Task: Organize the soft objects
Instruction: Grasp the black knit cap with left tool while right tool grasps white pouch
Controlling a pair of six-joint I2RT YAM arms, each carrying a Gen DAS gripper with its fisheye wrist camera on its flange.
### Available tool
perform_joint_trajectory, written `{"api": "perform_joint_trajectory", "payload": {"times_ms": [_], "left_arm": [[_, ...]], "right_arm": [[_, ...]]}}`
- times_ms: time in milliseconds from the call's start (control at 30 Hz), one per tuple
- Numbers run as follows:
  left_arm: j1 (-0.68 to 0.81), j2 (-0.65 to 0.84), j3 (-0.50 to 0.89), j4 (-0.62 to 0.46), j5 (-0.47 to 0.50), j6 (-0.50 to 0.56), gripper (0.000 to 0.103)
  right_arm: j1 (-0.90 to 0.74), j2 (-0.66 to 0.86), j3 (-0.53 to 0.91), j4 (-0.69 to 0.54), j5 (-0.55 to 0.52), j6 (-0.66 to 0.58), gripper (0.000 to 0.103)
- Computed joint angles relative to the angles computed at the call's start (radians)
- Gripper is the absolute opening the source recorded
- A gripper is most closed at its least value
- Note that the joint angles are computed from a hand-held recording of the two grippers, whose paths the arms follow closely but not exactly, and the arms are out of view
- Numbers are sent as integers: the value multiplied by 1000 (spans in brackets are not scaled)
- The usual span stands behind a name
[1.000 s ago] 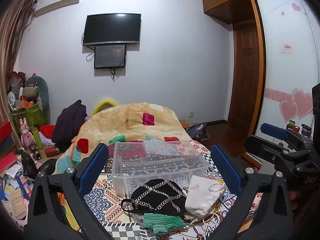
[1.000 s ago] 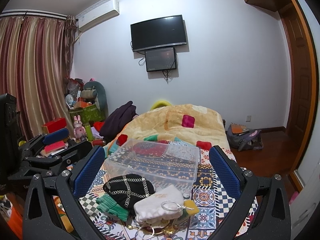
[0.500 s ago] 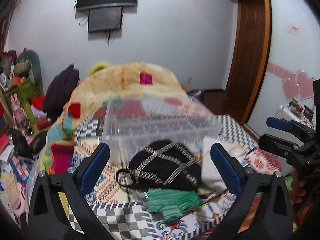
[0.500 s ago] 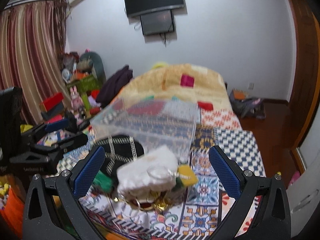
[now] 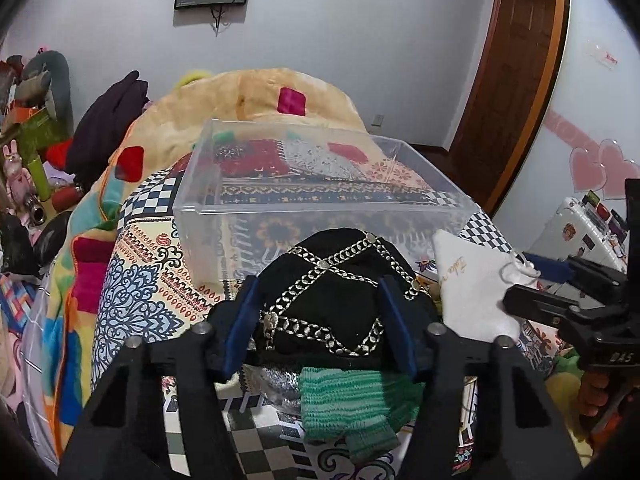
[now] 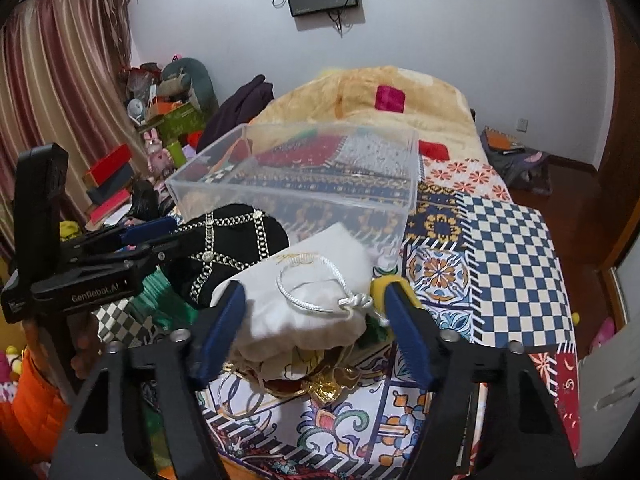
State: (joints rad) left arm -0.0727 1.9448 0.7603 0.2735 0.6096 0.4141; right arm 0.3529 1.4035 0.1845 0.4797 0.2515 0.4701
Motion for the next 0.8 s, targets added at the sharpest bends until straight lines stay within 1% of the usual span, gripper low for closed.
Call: {"api": "perform_joint_trajectory", "payload": {"times_ms": [67,100,133,167,200,233,267,333,367,433,533,633,700,733,800], "left_arm": [[1,5,7,-14,10,6,44],[0,5,7,-16,8,8,42],[-1,6,6,-11,2,9,37],[-3,6,4,-5,-2,7,32],[-1,4,1,-1,-1,8,29],[-1,4,0,1,3,8,17],[1,-2,-3,3,4,10,5],[7,-18,-13,6,14,14,3],[9,-27,-22,15,15,16,2],[12,-46,-39,28,19,25,1],[16,-88,-71,52,11,30,1],[40,-130,-69,14,34,39,1],[54,-149,-75,11,44,38,1],[57,-157,-73,6,43,39,3],[59,-150,-42,-55,46,62,22]], "right_arm": [[3,4,-1,2,4,-1,55],[3,5,2,-2,6,-4,48],[2,1,2,-5,5,-4,43],[1,-4,0,-7,2,-3,39],[0,-8,-1,-10,3,-3,31],[-5,-9,4,-16,0,-6,24],[-15,-9,1,-11,-8,-9,22],[-31,-22,-6,-2,-38,-9,14],[-36,-33,-11,0,-50,-8,13],[-30,-62,-18,-7,-48,-4,12],[0,-117,-27,-26,-16,4,11],[29,-198,-34,-67,25,2,11],[40,-246,-34,-96,41,-2,11],[44,-267,-34,-109,49,-3,11],[49,-286,-29,-125,59,-8,11]]}}
